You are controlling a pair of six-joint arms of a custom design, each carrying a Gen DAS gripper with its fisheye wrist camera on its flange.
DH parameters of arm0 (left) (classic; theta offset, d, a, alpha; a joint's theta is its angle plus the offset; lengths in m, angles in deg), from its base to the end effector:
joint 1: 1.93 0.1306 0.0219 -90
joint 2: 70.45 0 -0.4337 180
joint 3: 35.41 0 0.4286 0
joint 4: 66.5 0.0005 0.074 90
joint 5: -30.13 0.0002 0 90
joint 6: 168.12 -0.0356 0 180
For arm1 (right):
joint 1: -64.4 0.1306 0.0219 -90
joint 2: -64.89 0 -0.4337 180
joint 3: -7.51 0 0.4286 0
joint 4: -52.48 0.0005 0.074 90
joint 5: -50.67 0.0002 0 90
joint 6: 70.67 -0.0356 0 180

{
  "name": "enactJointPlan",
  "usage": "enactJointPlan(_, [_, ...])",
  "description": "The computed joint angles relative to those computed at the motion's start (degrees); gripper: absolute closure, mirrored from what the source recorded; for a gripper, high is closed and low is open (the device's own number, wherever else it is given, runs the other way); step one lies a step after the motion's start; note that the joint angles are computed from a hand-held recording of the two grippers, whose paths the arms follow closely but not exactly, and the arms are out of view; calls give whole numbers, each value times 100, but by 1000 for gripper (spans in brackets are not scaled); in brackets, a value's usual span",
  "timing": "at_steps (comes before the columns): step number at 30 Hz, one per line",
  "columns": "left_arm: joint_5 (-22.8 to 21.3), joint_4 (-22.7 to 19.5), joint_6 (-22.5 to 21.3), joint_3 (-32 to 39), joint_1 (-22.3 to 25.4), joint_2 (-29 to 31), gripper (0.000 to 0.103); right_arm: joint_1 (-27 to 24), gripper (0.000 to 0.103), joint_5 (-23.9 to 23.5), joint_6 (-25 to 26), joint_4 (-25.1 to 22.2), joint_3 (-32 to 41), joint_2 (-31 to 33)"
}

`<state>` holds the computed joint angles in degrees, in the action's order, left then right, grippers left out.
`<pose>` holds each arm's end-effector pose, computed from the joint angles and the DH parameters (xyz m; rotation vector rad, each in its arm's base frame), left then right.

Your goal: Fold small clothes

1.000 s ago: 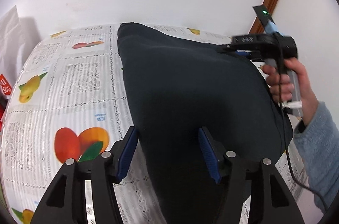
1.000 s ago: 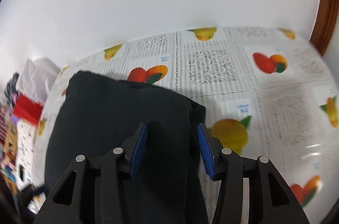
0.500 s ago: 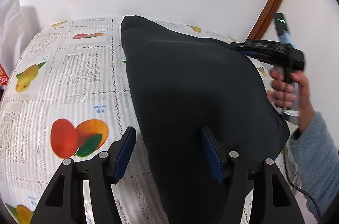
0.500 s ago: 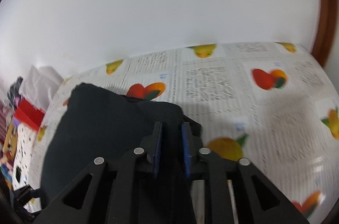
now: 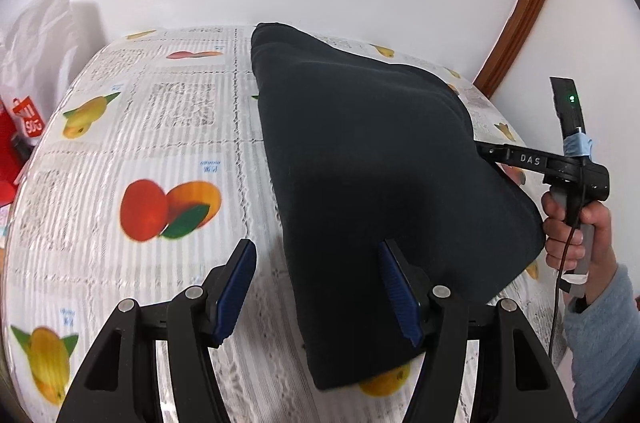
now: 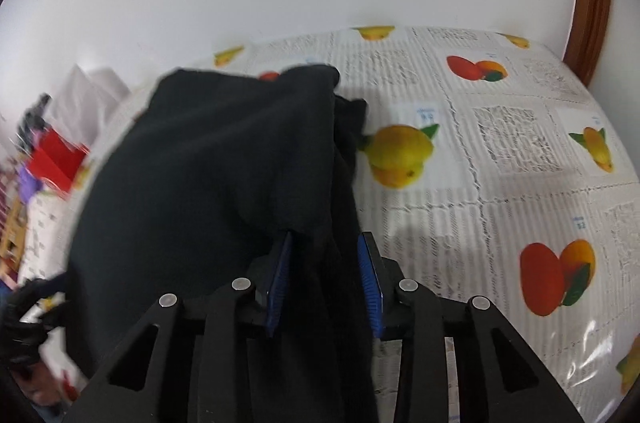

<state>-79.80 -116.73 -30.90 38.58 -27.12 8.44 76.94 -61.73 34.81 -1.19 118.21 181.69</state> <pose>0.3910 -0.1711 0.4313 -0.6010 2.3800 -0.1072 0.6778 0.1641 0.3797 -0.7539 2.4550 0.4899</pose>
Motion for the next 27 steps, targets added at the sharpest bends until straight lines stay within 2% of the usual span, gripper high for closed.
enactJointPlan(3, [-176, -205, 133, 24, -144, -54, 43, -27, 70, 258, -133, 336, -382, -346])
enactJointPlan(10, [-391, -529, 522, 116, -460, -110, 43, -125, 69, 930, 223, 801, -1569, -1209])
enactJointPlan(12, [-486, -627, 669, 160, -588, -140, 42, -218, 66, 919, 157, 1028, -1934, -1509])
enactJointPlan(16, [-864, -1003, 965, 423, -927, -128, 34, -372, 62, 971, 111, 899, -2297, -2045])
enactJointPlan(19, [-1224, -1320, 1159, 655, -1244, -136, 28, -447, 50, 892, 126, 831, -2493, -2505])
enactJointPlan(21, [-1405, -1503, 1299, 802, -1434, -132, 24, -501, 36, 747, 103, 813, -2589, -2781])
enactJointPlan(23, [-1670, -1767, 1463, 988, -1665, -84, 19, -572, 31, 570, 77, 831, -2735, -3110])
enactJointPlan(27, [-2160, -2379, 1813, 1363, -2045, 53, 12, -649, 27, 481, 11, 745, -2910, -3622])
